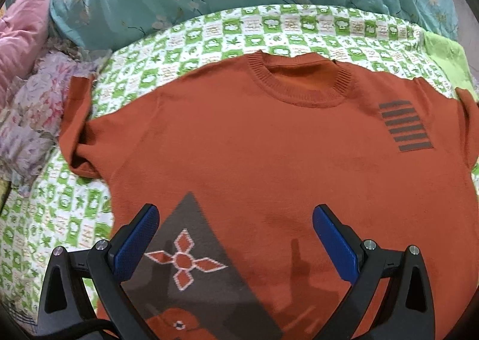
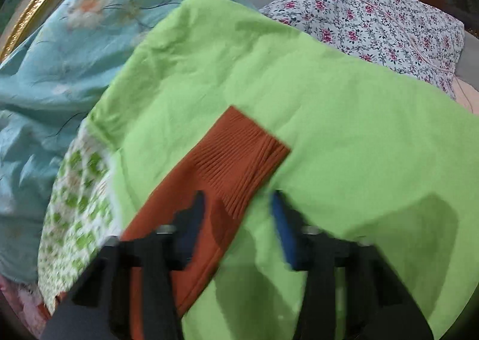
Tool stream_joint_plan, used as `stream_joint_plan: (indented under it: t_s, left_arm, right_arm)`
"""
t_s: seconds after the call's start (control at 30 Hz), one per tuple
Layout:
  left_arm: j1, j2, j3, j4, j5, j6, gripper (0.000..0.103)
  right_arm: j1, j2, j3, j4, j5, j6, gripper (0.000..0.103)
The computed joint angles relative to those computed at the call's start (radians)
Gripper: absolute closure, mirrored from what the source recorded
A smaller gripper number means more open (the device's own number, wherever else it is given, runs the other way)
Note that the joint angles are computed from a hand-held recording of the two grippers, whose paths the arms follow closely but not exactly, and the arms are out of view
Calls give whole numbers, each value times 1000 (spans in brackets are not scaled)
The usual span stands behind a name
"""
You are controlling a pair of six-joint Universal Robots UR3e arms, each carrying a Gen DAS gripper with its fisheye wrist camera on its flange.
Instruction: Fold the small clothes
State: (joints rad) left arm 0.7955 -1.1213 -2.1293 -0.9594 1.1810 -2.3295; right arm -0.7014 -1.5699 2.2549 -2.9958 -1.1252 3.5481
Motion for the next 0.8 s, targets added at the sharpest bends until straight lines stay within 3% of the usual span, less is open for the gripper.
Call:
stream_joint_plan:
  t_s: [0.13,0.23,0.37,0.47,0.57,0.67,0.8]
  left_arm:
    - [11,4,-13,2,-19,33,1]
    - [49,21,-11,-54,-44,69,1]
    - [136,61,5,-175,-104,141,1]
    - [230,89,29,-292,-151,224,1]
    - [319,100,58,-393,-195,307,1]
    - [395,79,96,-486,-223,395,1]
    - [437,-13,153,-546,-213,438,1]
  right_arm:
    - [51,-92,-10,14,-13,-64,95]
    - [108,-236,-9,76,69,-80,96]
    - [335,-282,-102,112,104,-28,96]
    - [585,-136,-216,-15,105,73,96]
    - [833,114,-409,-113,97,161,96]
    - [1025,381,-681,-114,86,211,96]
    - [1186,713,-1080,-64,130,255,96]
